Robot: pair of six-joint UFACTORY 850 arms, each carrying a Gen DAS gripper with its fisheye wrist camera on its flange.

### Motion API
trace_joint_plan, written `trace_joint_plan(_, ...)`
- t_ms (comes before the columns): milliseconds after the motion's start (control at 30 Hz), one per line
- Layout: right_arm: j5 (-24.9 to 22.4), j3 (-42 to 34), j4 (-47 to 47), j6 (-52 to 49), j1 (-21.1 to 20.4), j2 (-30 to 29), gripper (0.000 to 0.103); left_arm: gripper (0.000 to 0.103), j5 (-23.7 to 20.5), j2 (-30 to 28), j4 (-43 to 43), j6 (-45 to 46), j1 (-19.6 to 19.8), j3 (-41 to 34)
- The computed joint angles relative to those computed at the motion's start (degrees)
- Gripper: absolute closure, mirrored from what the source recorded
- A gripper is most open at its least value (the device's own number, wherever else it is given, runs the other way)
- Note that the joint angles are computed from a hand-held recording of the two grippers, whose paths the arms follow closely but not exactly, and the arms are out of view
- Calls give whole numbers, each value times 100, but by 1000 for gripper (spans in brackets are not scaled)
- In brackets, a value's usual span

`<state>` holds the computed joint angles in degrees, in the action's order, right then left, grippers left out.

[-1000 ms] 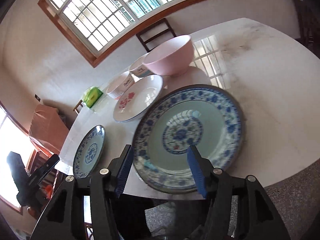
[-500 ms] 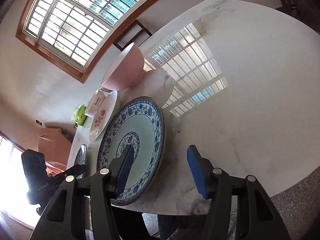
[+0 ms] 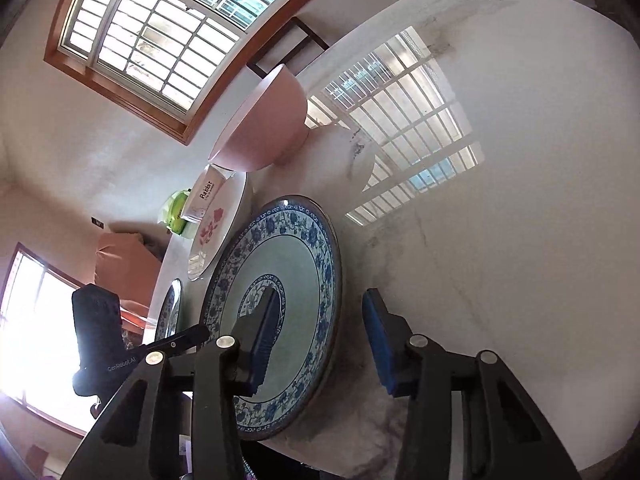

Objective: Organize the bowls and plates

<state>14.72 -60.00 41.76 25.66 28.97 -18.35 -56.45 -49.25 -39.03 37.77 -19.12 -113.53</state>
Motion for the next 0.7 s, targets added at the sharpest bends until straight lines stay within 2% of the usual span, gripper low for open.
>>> trace_joint_plan(67,-41,18,-596,535,-40,-20,70,83,61,40,-9,33,-11,76)
trace_joint_plan(100,-65,13,-772,700,-63,-37,75,83,149,98,8,50,-18,152)
trace_joint_plan(200,-120,-5,-267,155,-51,-66,88,83,269,179,2,129,-19,280)
trace_joint_plan(267,-33,76,-489,440,-39,-34,90,83,321,236,9,144,-26,363)
trace_joint_plan(433,18,123,94,-128,33,16,89,83,529,440,-78,298,-56,617)
trace_joint_plan(700,206,236,-28,116,185,115,89,83,711,653,-262,532,13,874)
